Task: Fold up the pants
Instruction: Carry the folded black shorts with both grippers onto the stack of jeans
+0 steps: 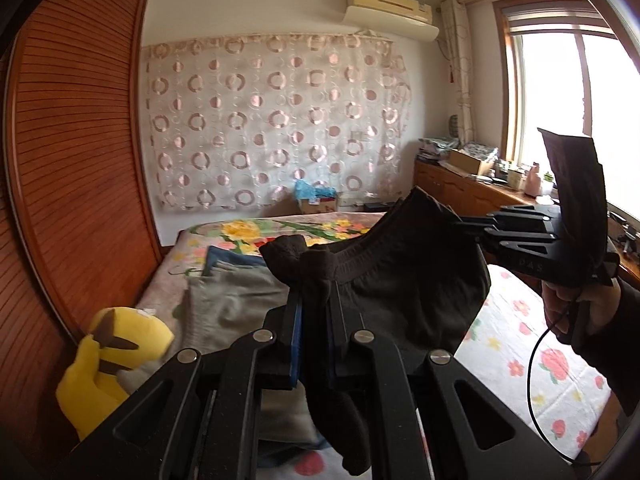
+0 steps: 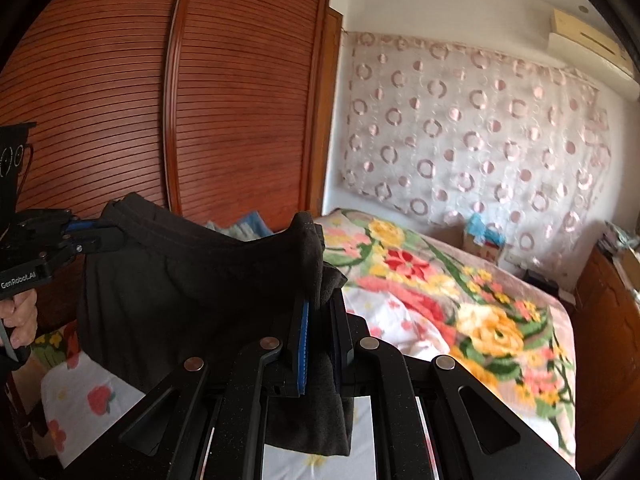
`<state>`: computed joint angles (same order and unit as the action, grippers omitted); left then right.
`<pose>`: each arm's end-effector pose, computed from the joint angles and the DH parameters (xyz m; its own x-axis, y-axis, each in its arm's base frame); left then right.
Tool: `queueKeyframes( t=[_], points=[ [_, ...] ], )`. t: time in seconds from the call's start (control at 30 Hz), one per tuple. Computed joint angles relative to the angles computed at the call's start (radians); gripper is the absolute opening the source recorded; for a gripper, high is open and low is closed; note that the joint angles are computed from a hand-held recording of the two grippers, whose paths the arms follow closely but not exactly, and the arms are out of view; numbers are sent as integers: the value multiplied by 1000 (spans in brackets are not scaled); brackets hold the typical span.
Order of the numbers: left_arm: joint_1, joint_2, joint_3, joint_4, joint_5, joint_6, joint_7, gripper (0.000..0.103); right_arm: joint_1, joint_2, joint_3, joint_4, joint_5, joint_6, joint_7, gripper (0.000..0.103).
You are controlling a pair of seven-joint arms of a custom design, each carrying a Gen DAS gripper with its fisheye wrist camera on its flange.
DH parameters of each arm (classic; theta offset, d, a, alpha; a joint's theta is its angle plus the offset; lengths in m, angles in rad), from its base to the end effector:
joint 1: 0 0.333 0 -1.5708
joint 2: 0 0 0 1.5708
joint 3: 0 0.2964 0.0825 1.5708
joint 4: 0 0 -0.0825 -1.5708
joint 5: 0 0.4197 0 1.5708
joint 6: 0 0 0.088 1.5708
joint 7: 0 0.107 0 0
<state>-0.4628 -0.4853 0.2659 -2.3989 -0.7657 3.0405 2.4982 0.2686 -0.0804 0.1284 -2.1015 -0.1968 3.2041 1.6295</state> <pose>0.4946 -0.0291 0.5682 -0.3501 -0.9367 0.0017 -0.3795 0.1402 -0.9145 0.5490 0.2525 0.5654 0.4405 -0.8879 0.1326 -0.2890 -0.2801 -0.9155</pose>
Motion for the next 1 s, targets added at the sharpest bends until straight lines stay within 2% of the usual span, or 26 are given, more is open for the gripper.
queueKeyframes(
  t=[0.07, 0.13, 0.2, 0.33, 0.43, 0.57, 0.67, 0.77, 0.83, 0.9, 0.97, 1.0],
  points=[
    [1, 11, 10, 10, -3, 4, 0, 10, -30, 40, 19, 44, -75, -8, 33, 9],
    [3, 20, 12, 14, -10, 9, -4, 10, 15, 75, -6, 79, 53, -14, -111, 9],
    [-7, 23, 25, 12, -26, 20, 1, 10, 32, 109, -24, 116, 27, -18, -118, 9],
    [-20, 27, 39, 3, -41, 57, -9, 10, -1, 184, 38, 197, 192, -35, -312, 9],
    [-12, 27, 39, -7, -20, 85, -43, 10, -1, 242, 49, 271, 238, -57, -372, 9],
    [-44, 12, 82, -30, 4, 122, -82, 10, -59, 327, 137, 378, 336, -69, -510, 9],
    [-114, -16, 147, -63, 6, 174, -94, 10, -52, 391, 143, 462, 358, -100, -544, 9],
    [-137, -29, 178, -81, 25, 199, -130, 10, -36, 441, 137, 527, 363, -122, -565, 9],
    [-165, -46, 208, -94, 39, 217, -148, 10, -54, 464, 169, 551, 389, -118, -595, 9],
    [-172, -48, 215, -101, 59, 233, -171, 10, -58, 483, 183, 572, 407, -123, -614, 9],
    [-116, -21, 166, -104, 76, 227, -213, 10, -22, 499, 143, 595, 391, -135, -594, 9],
    [-107, -4, 160, -95, 85, 225, -232, 10, -13, 506, 134, 604, 388, -143, -587, 9]
  ],
)
